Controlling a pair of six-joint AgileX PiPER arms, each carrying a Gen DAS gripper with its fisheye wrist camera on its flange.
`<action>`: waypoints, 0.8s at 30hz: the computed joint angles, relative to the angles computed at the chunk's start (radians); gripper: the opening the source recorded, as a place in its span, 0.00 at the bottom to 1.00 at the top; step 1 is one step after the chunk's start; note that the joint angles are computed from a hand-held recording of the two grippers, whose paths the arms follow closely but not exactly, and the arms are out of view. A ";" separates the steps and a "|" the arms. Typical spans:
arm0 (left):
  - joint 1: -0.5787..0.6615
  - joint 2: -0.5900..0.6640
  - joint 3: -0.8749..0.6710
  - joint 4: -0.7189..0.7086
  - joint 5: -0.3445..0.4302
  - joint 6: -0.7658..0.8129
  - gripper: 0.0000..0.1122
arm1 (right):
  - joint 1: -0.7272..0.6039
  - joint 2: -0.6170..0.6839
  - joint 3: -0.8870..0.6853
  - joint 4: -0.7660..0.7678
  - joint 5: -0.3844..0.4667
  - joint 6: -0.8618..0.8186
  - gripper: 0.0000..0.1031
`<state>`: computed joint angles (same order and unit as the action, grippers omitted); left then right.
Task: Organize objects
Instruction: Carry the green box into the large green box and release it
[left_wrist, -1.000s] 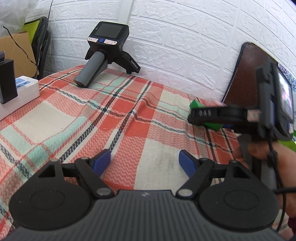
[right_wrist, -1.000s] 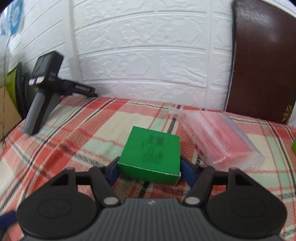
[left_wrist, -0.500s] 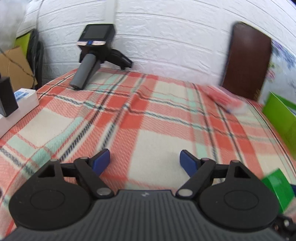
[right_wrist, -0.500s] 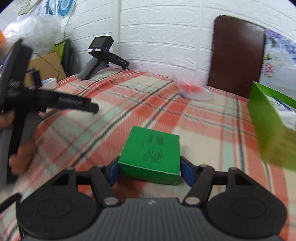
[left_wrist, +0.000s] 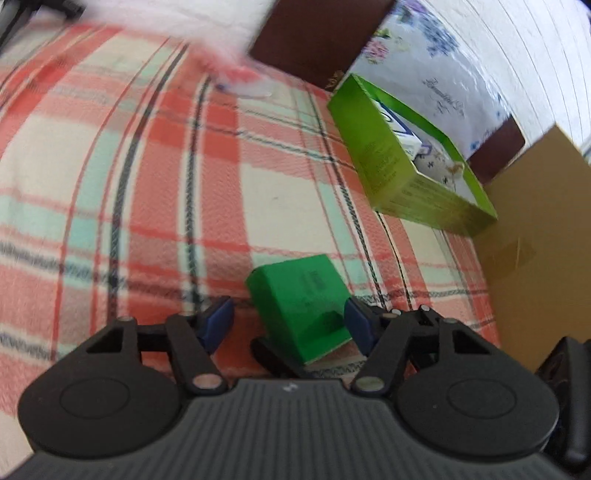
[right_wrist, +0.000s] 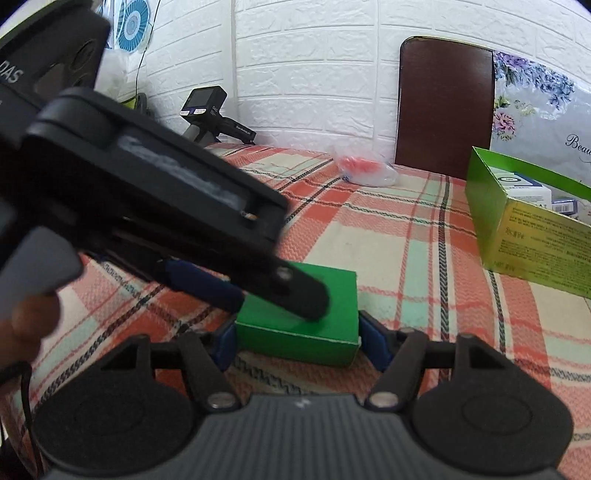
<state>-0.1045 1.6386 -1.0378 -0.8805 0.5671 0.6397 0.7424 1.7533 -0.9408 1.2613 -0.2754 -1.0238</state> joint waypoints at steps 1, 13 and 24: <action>-0.018 0.012 -0.019 0.008 0.012 -0.006 0.46 | -0.002 -0.008 0.010 -0.028 0.005 0.029 0.62; -0.198 0.214 -0.505 0.154 0.097 -0.165 0.44 | -0.142 -0.106 0.089 -0.335 -0.237 0.273 0.62; -0.313 0.688 -1.293 0.461 0.305 -0.451 0.45 | -0.413 0.086 -0.148 -0.441 -0.152 0.324 0.69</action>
